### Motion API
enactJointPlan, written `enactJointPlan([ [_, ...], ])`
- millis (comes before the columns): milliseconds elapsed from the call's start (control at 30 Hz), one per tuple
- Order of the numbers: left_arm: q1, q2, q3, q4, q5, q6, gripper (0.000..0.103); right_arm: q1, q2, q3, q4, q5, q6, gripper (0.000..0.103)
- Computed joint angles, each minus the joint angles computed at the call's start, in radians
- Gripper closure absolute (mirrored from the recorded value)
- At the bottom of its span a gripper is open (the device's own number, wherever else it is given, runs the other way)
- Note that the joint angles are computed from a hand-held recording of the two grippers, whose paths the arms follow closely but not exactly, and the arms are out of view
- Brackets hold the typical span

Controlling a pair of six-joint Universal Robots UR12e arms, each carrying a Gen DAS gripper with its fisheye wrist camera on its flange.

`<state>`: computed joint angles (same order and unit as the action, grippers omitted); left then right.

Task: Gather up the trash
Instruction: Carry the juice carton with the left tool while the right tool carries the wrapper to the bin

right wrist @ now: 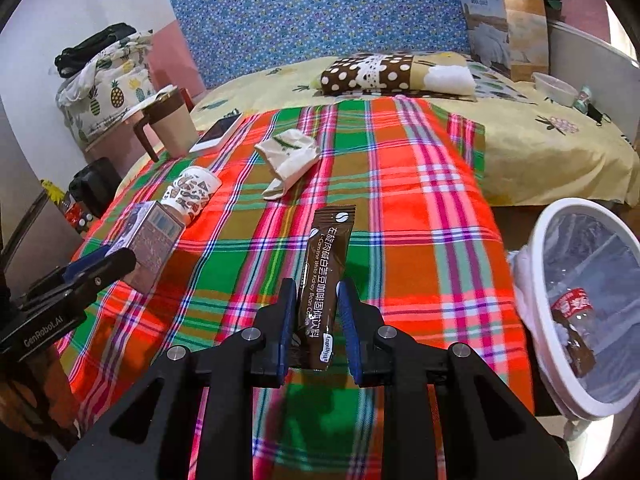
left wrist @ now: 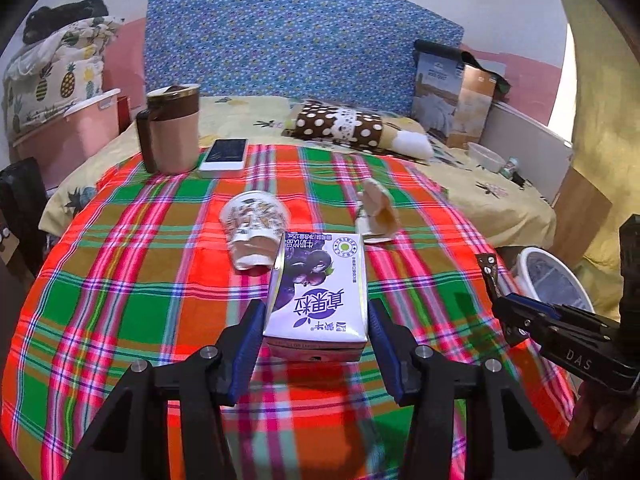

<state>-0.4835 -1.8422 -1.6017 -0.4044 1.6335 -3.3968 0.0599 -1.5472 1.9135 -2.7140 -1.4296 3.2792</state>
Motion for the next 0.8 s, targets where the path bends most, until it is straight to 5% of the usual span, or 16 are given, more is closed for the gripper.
enactJointPlan([
  [800,-0.1,-0.108,0.159,-0.063,-0.2,0.107,0.051,-0.101,-0.107,0.104,-0.039,-0.104,0.079,0.079],
])
